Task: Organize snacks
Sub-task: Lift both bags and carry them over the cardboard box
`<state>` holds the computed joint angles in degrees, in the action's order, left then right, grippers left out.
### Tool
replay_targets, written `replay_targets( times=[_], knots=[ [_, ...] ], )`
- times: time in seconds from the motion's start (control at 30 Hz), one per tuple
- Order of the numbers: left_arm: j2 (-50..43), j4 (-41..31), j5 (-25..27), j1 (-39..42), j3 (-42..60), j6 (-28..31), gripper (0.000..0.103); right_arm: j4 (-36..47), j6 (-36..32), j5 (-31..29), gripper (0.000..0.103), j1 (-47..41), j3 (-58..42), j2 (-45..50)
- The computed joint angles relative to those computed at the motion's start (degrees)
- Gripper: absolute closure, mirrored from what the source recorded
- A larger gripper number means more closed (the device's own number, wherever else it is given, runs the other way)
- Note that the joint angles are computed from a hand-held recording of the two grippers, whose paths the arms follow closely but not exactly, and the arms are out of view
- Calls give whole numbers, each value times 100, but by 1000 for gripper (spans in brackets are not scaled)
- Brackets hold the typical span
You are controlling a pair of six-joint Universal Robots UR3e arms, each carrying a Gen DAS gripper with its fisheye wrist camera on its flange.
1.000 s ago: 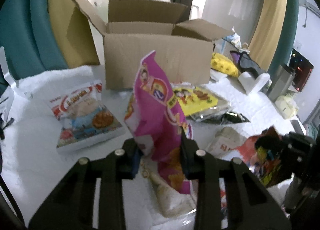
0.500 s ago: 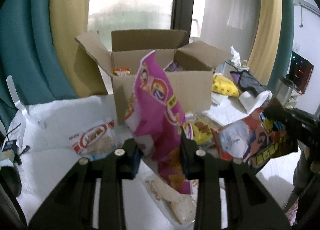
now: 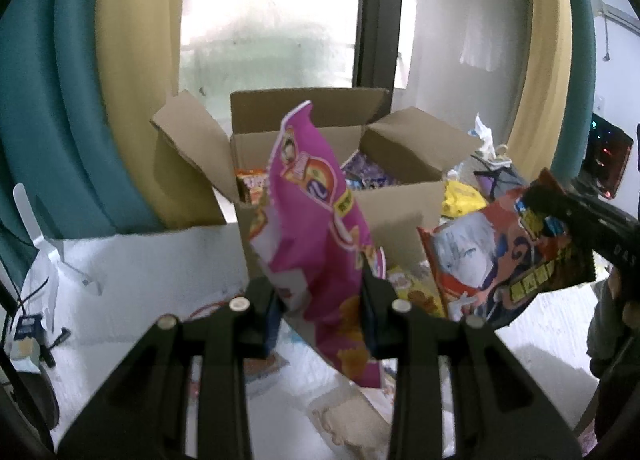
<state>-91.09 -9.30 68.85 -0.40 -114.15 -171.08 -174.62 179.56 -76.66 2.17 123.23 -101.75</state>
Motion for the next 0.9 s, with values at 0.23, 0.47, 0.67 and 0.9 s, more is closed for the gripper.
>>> replay_targets(
  times=[0.23, 0.47, 0.67, 0.9],
  knots=[
    [-559, 67, 91, -77, 621, -90, 70, -134, 11, 93, 93, -135, -647, 675],
    [-1181, 55, 151, -92, 1445, -190, 70, -208, 18, 60, 93, -143, -1592, 1481],
    [-1785, -67, 198, -114, 2297, -280, 70, -181, 36, 41, 93, -140, -2502, 2222],
    [-2644, -326, 417, -257, 3515, -377, 70, 132, 93, -11, 93, -107, -3891, 3270]
  ],
)
